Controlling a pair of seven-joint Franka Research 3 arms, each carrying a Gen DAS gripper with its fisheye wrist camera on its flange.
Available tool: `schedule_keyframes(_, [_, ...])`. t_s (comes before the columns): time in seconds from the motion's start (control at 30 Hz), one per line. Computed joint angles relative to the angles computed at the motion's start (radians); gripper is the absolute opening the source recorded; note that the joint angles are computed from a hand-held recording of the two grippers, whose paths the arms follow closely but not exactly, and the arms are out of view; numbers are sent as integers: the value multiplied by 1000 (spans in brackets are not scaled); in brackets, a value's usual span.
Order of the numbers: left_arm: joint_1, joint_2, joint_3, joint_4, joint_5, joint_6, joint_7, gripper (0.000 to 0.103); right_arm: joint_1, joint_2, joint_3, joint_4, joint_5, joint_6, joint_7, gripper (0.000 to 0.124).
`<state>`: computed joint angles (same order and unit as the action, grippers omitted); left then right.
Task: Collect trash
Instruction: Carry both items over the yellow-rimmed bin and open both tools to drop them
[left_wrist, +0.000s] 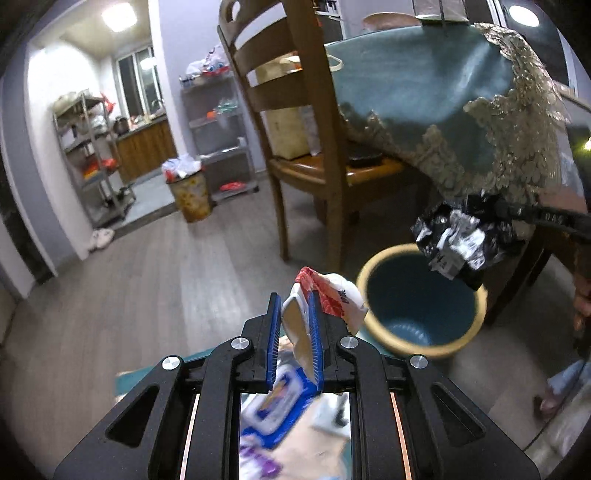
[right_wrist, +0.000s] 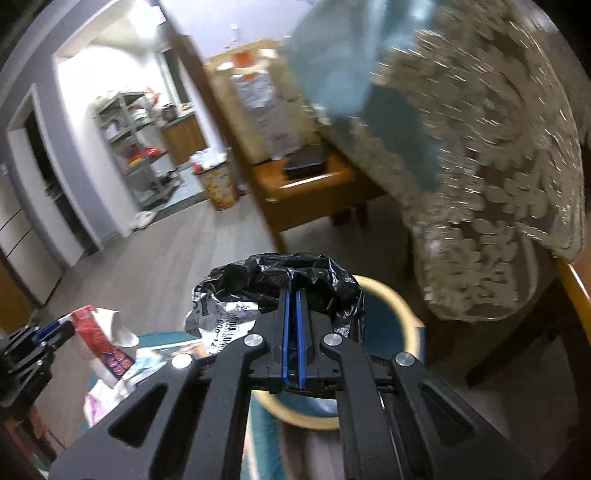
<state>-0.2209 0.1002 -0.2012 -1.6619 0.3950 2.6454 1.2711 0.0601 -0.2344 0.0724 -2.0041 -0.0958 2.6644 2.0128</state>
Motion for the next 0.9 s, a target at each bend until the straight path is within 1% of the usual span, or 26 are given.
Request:
schedule_keyframes(0.07, [-9, 45, -11, 33, -29, 0, -7, 16, -13, 13, -11, 2, -4, -11, 5, 3])
schedule_keyframes(0.17, [-23, 91, -24, 69, -69, -12, 16, 16, -29, 36, -22, 3, -21, -31, 19, 3])
schedule_keyframes(0.3, [-52, 156, -29, 124, -72, -24, 36, 16, -23, 65, -44, 4, 13, -53, 6, 3])
schedule_keyframes(0.4, [-71, 207, -32, 171, -86, -42, 44, 16, -26, 84, -44, 13, -20, -77, 11, 3])
schedule_keyframes(0.5, [-88, 256, -36, 213, -109, -67, 45, 16, -21, 96, -54, 13, -13, -97, 6, 3])
schedule_keyframes(0.7, [-129, 327, -22, 281, -95, -93, 28, 16, -12, 107, -59, 15, -19, -134, 1, 3])
schedule_keyframes(0.83, [-150, 356, -9, 308, -74, -101, 7, 16, -4, 110, -60, 14, -20, -133, -22, 3])
schedule_keyframes(0.9, [-148, 352, -10, 297, -72, -92, 7, 17, 0, 116, -61, 21, -15, -129, -33, 3])
